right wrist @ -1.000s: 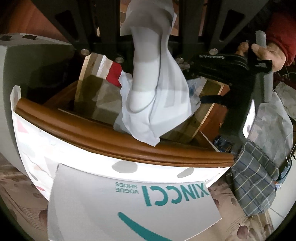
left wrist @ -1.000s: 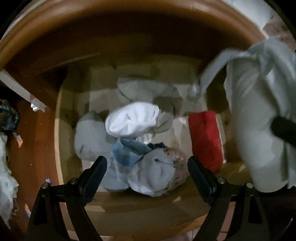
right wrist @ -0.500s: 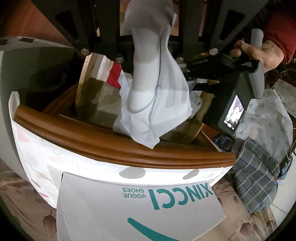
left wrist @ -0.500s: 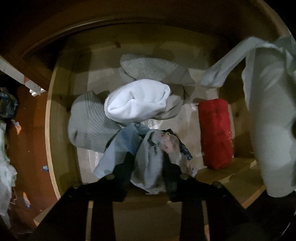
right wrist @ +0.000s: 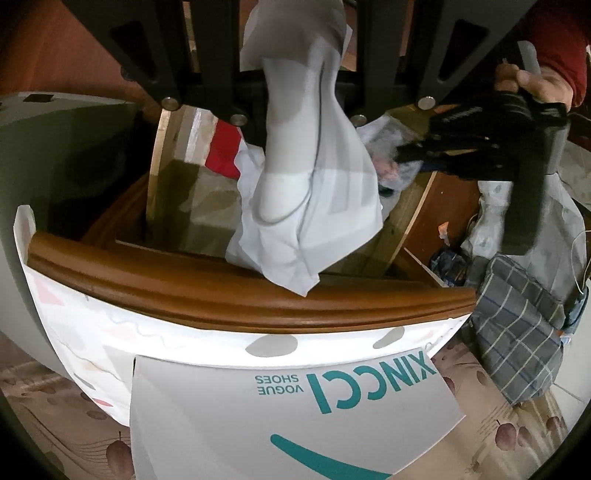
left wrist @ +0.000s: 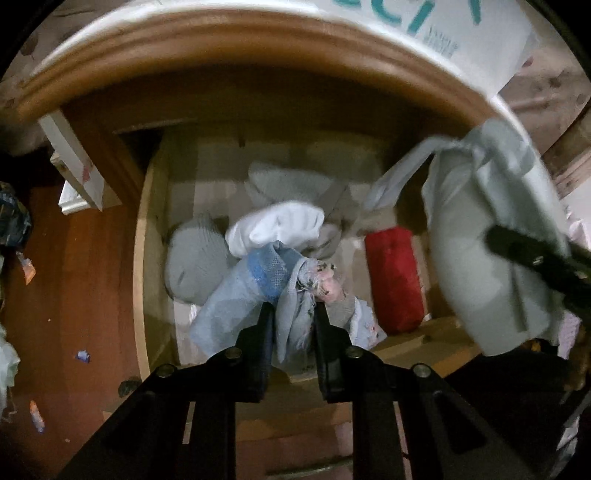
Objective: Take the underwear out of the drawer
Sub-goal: 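Reach the left gripper into the drawer toward the floral sock while the right gripper holds the white cloth, then grasp the pink floral sock with the left gripper and lift it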
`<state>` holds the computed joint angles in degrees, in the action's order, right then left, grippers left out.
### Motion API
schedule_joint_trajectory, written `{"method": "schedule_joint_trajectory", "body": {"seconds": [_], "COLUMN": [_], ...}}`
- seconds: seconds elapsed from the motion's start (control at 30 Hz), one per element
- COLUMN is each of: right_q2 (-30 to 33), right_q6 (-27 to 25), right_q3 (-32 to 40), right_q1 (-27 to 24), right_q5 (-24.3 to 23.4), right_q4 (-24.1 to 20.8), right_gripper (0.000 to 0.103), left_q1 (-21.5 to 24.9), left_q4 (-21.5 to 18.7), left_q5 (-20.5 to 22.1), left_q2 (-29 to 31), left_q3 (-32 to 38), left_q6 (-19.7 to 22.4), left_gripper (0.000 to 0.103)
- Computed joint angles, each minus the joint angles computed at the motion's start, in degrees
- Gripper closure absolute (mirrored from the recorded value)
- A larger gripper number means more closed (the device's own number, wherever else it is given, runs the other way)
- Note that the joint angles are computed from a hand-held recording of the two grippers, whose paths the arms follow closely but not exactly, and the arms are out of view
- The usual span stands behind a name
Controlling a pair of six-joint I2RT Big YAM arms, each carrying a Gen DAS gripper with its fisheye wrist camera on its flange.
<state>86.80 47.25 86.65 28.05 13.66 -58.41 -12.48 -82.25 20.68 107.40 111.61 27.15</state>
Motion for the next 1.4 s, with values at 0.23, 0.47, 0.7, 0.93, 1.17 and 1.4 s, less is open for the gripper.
{"method": "schedule_joint_trajectory", "body": {"seconds": [0.23,0.47,0.7,0.93,1.17,1.4], "right_q2": [-1.03,-2.02,-1.86,-2.32,-2.96,-2.89], "right_q6": [1.66,2.88,4.01,3.42,4.29,3.92], "right_q3": [-2.39,-5.64,-7.97,-9.35,-10.3,-10.17], "right_q1": [-0.17,-1.18,-2.4,-2.33,-2.67,-3.06], "right_q5": [-0.15,-1.57,-3.34,-4.66,-5.93,-6.96], "right_q4": [2.89,7.81,11.75,14.27,15.84,15.42], "right_gripper": [0.084,0.084,0.084,0.084,0.084,0.084], "left_q1": [0.72,0.44,0.52,-1.83,-3.75,-5.07], "left_q4": [3.53,-2.95,-5.2,-6.76,-8.05,-8.14], "left_q5": [-4.33,-4.78,-4.24,-7.39,-8.45,-10.15], "left_q2": [1.28,6.65,5.59,5.89,7.45,8.63], "left_q3": [1.09,7.38,6.64,4.41,3.82,3.93], "left_q6": [-3.46,-6.92,-5.57,-4.0,-5.03,-7.3], "left_gripper": [0.085,0.079,0.062,0.062,0.055,0.064]}}
